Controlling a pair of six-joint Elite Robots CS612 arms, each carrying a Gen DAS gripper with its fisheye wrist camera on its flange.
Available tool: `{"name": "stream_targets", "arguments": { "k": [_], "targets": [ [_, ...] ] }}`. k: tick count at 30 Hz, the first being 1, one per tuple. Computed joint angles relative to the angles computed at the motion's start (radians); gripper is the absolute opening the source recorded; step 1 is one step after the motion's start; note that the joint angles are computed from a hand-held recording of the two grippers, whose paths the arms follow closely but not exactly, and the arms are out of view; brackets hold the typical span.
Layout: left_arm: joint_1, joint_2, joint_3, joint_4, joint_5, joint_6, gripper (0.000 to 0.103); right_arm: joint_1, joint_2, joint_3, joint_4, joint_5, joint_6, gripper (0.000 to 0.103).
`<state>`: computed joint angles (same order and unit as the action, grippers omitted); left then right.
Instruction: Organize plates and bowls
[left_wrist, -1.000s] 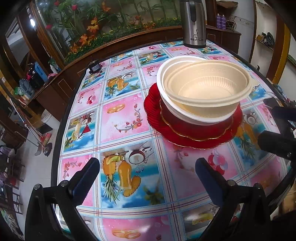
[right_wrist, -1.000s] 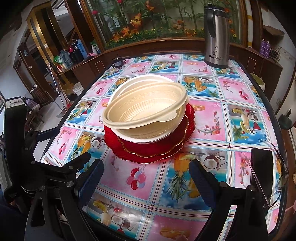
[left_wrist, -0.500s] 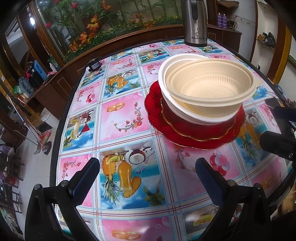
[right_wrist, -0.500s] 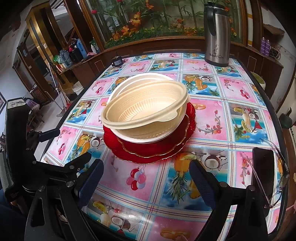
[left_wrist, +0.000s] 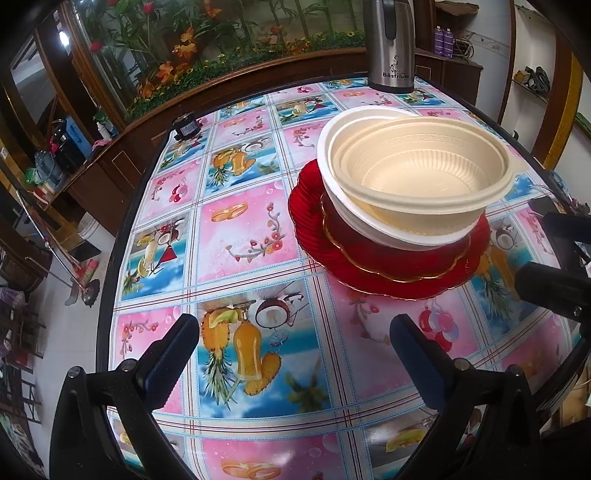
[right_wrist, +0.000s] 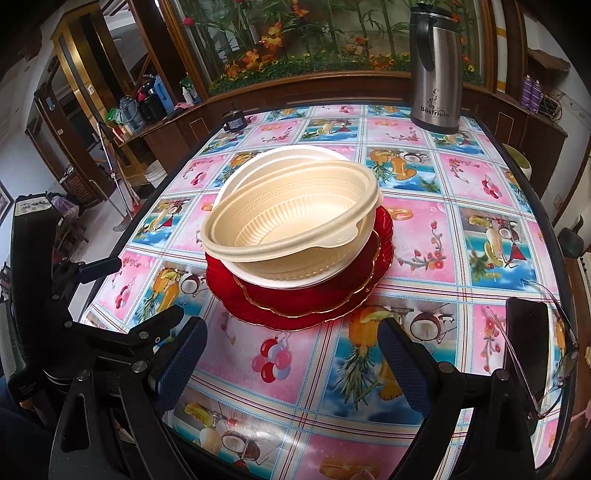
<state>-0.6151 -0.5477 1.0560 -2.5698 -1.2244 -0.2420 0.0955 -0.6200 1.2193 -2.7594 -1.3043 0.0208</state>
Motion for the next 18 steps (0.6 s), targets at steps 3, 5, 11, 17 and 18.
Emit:
{"name": "stream_targets", "arguments": {
  "k": [3, 5, 11, 17, 18],
  "targets": [
    [0.002, 0.001, 0.000, 0.002, -0.004, -0.004, 0.103, 0.000, 0.001, -0.001, 0.001, 0.000, -0.001, 0.096],
    [0.003, 0.001, -0.001, 0.002, -0.005, -0.007, 0.103, 0.000, 0.001, -0.001, 0.001, -0.001, 0.000, 0.096],
    [0.002, 0.000, 0.000, 0.002, -0.002, -0.003, 0.103, 0.001, 0.001, -0.002, 0.001, -0.004, 0.003, 0.096],
    [0.002, 0.000, -0.001, 0.003, -0.003, -0.005, 0.103, 0.002, 0.000, -0.003, 0.001, -0.003, 0.000, 0.096],
    [0.002, 0.000, -0.001, 0.003, -0.004, -0.006, 0.103, 0.002, 0.000, -0.002, 0.001, -0.003, 0.001, 0.096]
  ]
}}
